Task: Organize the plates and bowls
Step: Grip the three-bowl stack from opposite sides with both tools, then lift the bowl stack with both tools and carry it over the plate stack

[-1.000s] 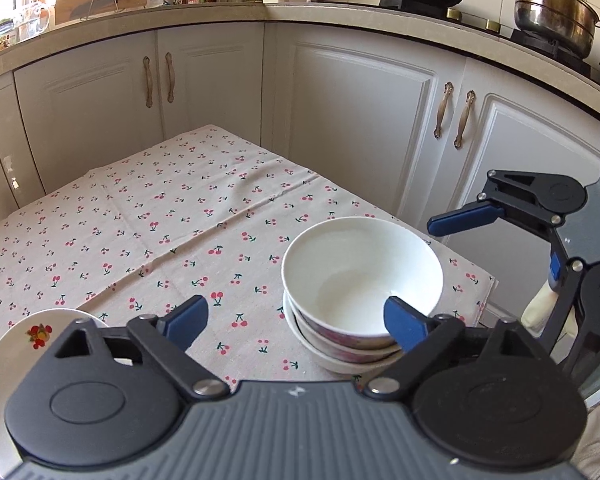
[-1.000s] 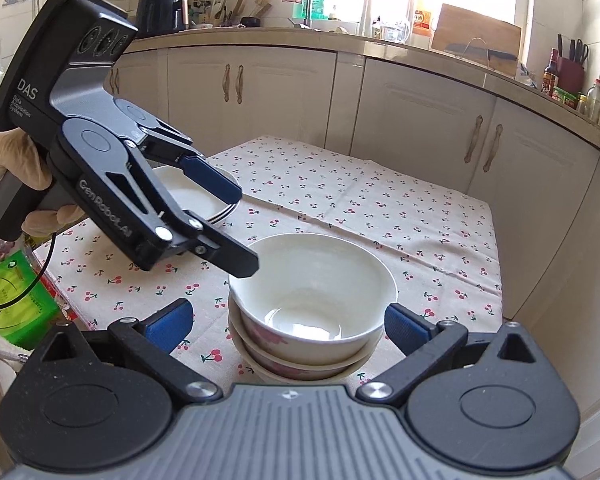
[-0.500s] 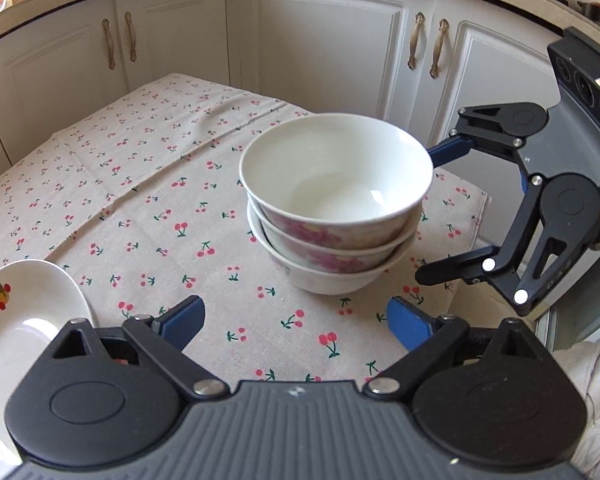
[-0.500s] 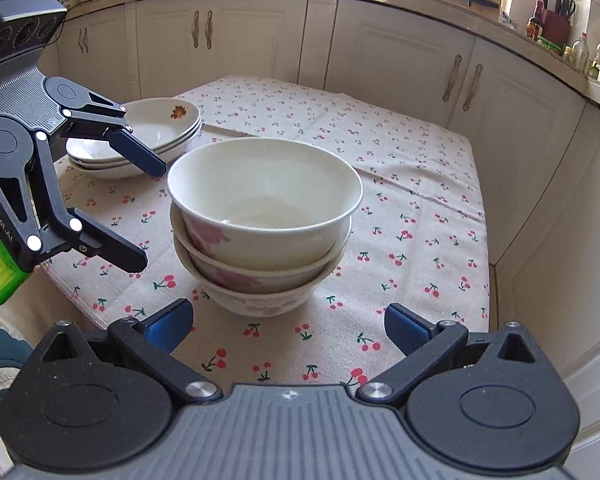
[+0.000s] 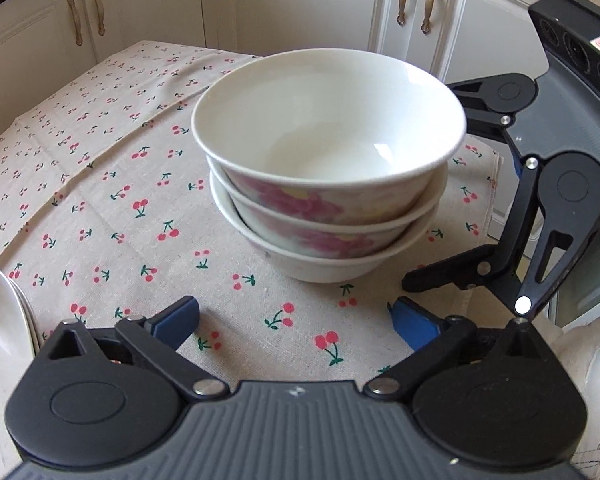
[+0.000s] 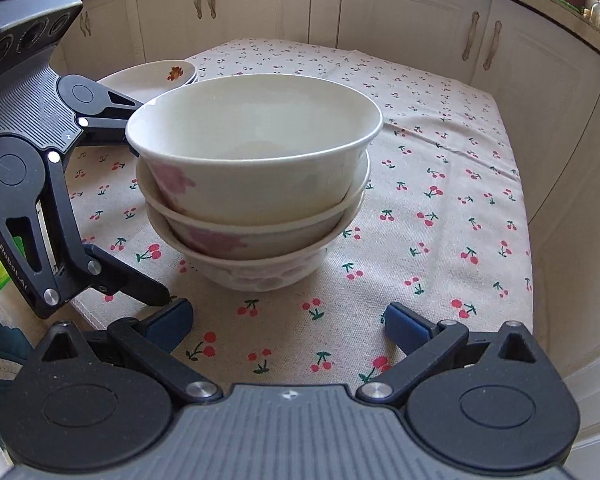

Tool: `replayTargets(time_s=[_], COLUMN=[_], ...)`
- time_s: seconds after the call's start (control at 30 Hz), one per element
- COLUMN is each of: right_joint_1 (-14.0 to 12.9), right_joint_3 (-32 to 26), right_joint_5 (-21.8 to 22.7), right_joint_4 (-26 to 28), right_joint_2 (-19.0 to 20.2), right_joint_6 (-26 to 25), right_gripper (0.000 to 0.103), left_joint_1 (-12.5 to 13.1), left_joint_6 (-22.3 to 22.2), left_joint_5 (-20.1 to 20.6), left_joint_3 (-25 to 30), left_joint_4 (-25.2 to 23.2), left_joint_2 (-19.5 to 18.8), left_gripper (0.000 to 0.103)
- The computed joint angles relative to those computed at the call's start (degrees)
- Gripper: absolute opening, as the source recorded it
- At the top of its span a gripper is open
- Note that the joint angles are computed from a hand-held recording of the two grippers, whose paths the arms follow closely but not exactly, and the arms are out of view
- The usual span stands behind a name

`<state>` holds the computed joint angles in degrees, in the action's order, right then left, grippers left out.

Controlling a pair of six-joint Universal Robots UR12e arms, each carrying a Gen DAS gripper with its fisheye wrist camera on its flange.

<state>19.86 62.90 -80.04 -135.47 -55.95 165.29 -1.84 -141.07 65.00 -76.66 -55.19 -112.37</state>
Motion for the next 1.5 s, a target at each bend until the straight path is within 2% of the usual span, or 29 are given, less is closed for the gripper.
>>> replayTargets(time_s=[0.13,0.33,0.47,0.6,0.8,0.97,1.17,1.5], right_joint_1=[-0.1,-0.5,-0.8,-0.9,-1.7,-2.1,-2.4,-2.8], right_joint_3=[0.5,4.0,4.1,2.1,-0.8,-4.9,-8.4,-12.8], right_joint_5=[0.3,2.1,3.1,3.7,8.2,11.4,13.6,15.4], right_joint_4=[-0.8,-7.4,-8.2,-4.5,-1.0,4.2,9.1,15.8], right_joint_2=[-0.1,-1.1,-1.0,-0.5,0.4,1.8,3.1,4.8], right_joint_6=[0.0,-0.3,-0.9,-3.1,-12.9,-19.6,-22.9,-25.6], right_gripper=[0.103,0.103,0.103,0.103,0.103,0.103,0.1,0.094], left_joint_1=[0.4,1.6,1.6,1.5,1.9,2.1,2.1,2.0], left_joint_6=[0.9,1.8,2.3,3.5,8.3,11.9,15.1,19.3], left_joint_5=[-1.7,-6.2,-6.3,-6.0,-8.0,-10.0,-12.3,-12.7], left_joint_3=[-0.8,-3.9,-3.1,-1.5,0.3,1.9,5.0,8.2], left_joint_4=[1.9,7.4,6.4,4.1,1.1,-1.4,-6.3,-11.8], left_joint_2=[0.1,0.6,0.2,-0.4,-0.9,-1.5,-2.8,-4.4], left_gripper=[0.103,0.103,0.103,0.102,0.101,0.099,0.096,0.091])
